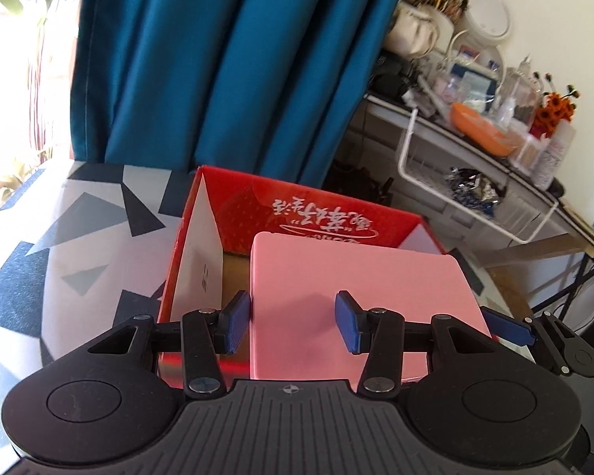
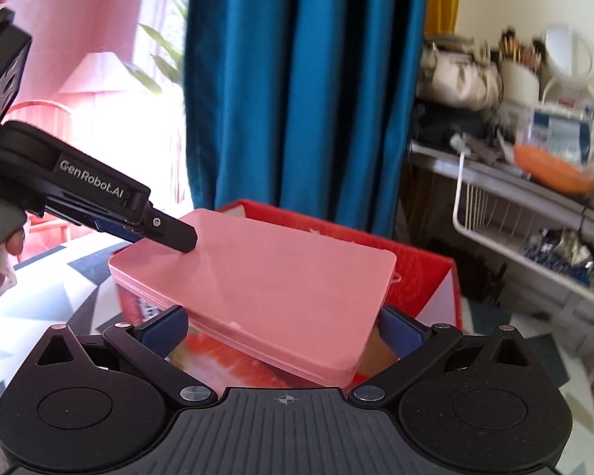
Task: Organize rigid objects
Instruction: 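Lift the pink case into the red box and open the left gripper, then withdraw the left tool and move it to the white flat case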
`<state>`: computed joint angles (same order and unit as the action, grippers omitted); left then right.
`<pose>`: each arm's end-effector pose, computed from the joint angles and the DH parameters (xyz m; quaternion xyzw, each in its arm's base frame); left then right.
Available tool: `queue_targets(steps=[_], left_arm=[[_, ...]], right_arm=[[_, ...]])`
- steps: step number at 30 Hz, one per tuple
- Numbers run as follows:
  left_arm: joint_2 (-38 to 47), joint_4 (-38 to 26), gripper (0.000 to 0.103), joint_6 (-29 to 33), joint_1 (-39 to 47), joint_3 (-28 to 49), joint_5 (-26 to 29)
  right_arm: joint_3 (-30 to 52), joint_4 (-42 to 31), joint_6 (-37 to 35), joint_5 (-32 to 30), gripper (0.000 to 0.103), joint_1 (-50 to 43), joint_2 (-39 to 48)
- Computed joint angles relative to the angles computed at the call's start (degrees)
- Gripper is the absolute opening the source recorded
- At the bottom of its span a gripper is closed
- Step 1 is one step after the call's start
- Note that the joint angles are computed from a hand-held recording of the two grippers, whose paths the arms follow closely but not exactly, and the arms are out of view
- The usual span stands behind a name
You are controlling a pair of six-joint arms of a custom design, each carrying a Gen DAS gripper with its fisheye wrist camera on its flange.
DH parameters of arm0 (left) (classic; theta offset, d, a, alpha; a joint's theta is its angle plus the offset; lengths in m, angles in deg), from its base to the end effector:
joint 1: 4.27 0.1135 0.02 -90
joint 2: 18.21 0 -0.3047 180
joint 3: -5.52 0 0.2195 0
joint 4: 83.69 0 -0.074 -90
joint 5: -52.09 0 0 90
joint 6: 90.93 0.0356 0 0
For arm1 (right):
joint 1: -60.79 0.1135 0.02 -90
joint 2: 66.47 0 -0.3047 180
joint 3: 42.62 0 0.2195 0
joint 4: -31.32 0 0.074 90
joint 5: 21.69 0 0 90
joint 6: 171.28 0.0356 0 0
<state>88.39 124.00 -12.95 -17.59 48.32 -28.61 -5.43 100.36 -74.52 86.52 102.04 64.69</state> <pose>0.2829 -0.0729 0.1442 0.0468 0.8880 -0.1696 0.4248 0.2352 0.1915 0.0785 -0.1655 0.8202 0.0942 0.5394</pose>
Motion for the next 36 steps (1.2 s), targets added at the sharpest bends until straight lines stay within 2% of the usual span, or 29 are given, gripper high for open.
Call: queue_targets(steps=[6, 9, 14, 19, 21, 25, 27, 30, 32, 33, 35, 36], left_arm=[[4.4, -3.3, 0.050, 0.0, -0.5, 5.3, -2.2], [6.0, -4.3, 0.050, -1.2, 0.2, 6.7, -2.1], [7.2, -4.6, 0.050, -0.1, 0.4, 7.2, -2.7], [7.5, -7.1, 0.052, 3.7, -0.9, 8.4, -5.4], [7.5, -7.6, 0.053, 4.6, -1.0, 8.7, -5.2], [7.3, -9.0, 0.054, 4.1, -0.2, 9.4, -2.3], [6.9, -7.7, 0.055, 4.0, -0.5, 8.5, -3.2], [5.9, -5.6, 0.064, 4.4, -0.4, 6.6, -4.0], [4.9, -2.5, 0.078, 4.6, 0.0, 4.1, -4.1], [4.3, -0.5, 0.081, 5.1, 0.1, 2.6, -4.2], [3.3, 3.5, 0.091, 6.4, 0.5, -0.5, -3.6], [2.7, 5.2, 0.093, 7.1, 0.6, -2.0, -3.4]], right_arm=[[6.4, -11.4, 4.1, -8.2, 0.102, -5.2, -0.2], [7.5, -12.7, 5.5, -11.3, 0.103, -6.4, 0.4], [9.0, -15.8, 5.2, -11.3, 0.102, -6.1, 0.7], [9.4, -16.4, 5.7, -11.7, 0.102, -5.8, 0.9], [9.8, -17.3, 5.9, -13.6, 0.096, -6.2, 0.4], [11.7, -22.5, 6.1, -13.1, 0.096, -5.3, -2.0], [11.5, -22.9, 5.4, -12.1, 0.097, -4.9, -3.1], [9.9, -21.4, 5.7, -10.3, 0.102, -4.9, -4.1], [7.8, -18.1, 6.7, -8.5, 0.103, -5.1, -4.0], [6.6, -16.3, 7.3, -7.9, 0.103, -5.3, -3.9], [3.1, -9.6, 7.9, -7.5, 0.103, -5.7, -2.8], [1.3, -5.8, 7.9, -7.7, 0.103, -6.1, -1.9]])
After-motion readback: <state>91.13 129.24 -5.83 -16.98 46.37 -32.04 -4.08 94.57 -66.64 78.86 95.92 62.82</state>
